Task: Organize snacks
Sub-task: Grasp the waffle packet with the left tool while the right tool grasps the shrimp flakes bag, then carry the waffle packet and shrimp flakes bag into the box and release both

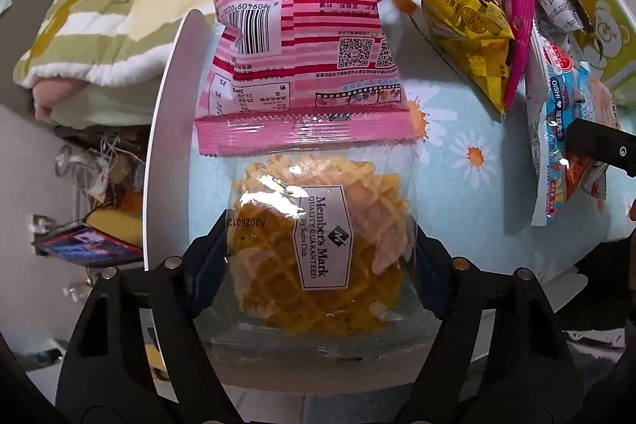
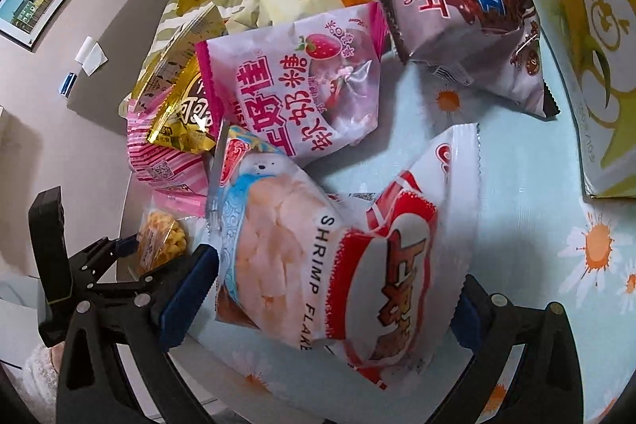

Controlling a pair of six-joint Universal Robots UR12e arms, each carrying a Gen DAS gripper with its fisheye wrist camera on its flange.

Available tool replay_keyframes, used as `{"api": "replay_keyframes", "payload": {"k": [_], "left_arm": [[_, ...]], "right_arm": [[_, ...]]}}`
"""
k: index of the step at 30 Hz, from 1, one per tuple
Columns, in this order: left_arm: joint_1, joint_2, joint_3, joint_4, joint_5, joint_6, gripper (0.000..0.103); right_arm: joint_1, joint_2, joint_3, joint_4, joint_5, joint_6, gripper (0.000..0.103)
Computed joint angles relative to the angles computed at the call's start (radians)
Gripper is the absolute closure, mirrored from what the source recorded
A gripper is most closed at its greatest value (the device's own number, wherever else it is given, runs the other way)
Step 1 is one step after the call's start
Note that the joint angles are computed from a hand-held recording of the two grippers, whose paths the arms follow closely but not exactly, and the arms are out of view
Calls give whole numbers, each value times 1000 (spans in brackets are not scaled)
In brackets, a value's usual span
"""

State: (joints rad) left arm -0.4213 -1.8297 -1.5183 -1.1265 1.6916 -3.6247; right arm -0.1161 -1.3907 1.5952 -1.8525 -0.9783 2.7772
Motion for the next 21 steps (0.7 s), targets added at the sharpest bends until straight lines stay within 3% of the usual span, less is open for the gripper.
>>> {"api": "replay_keyframes", "payload": {"k": [3, 5, 8, 10, 21], "left_arm": [[-5, 6, 0, 8, 11, 7, 29], [-9, 11, 1, 14, 17, 9, 29], [-13, 20, -1, 23, 20, 7, 29], [-15, 26, -3, 29, 21, 5, 29], [-28, 63, 11, 97, 43, 33, 29]], "right_arm": [[-1, -2, 7, -13, 3, 8, 2], [-6, -8, 12, -15, 10, 4, 8], [-19, -16, 20, -4, 39, -18, 26], [-19, -26, 27, -19, 28, -17, 29], [-44, -91, 56, -99, 47, 39, 32]]}}
